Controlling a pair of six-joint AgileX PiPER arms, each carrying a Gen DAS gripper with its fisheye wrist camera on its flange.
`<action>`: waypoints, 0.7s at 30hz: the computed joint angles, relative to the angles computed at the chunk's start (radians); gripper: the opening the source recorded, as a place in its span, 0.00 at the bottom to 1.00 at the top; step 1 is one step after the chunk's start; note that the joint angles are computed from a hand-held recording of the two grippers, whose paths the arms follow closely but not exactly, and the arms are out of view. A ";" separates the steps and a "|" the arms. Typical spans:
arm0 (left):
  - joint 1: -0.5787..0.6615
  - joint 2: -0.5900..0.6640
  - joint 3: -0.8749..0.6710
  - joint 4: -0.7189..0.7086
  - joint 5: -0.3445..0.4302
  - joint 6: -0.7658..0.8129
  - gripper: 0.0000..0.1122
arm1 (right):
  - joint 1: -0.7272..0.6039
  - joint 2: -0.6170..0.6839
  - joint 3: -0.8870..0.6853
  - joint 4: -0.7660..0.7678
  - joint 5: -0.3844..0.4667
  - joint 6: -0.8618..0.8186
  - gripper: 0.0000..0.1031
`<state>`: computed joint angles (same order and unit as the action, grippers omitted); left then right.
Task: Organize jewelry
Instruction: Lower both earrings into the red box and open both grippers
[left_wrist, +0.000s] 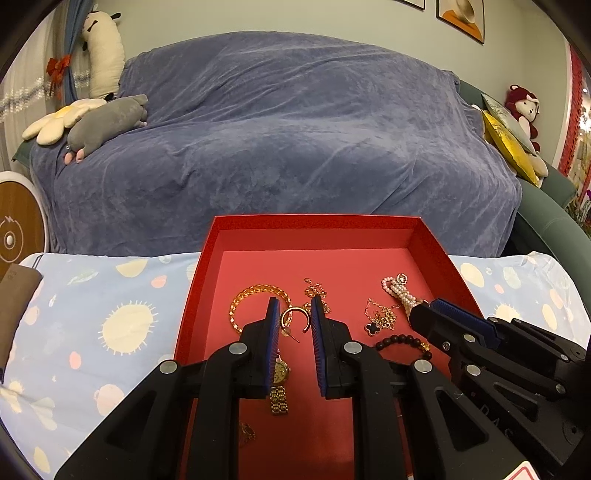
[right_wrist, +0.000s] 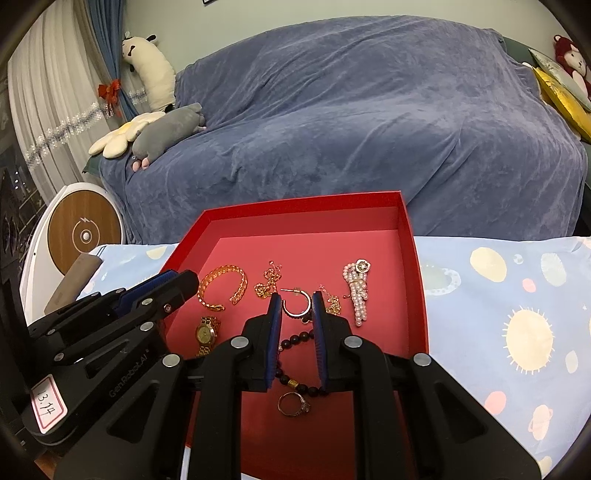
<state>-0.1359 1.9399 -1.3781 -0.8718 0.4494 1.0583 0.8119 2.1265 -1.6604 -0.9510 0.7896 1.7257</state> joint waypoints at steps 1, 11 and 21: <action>-0.001 0.001 -0.003 0.008 0.000 -0.009 0.13 | -0.002 -0.001 0.005 -0.006 -0.006 0.013 0.16; 0.033 0.021 -0.042 -0.006 0.022 -0.040 0.29 | -0.008 -0.018 0.057 -0.075 -0.020 0.125 0.35; 0.024 0.013 -0.024 -0.010 0.001 -0.026 0.41 | -0.003 0.000 0.026 -0.050 -0.019 0.082 0.35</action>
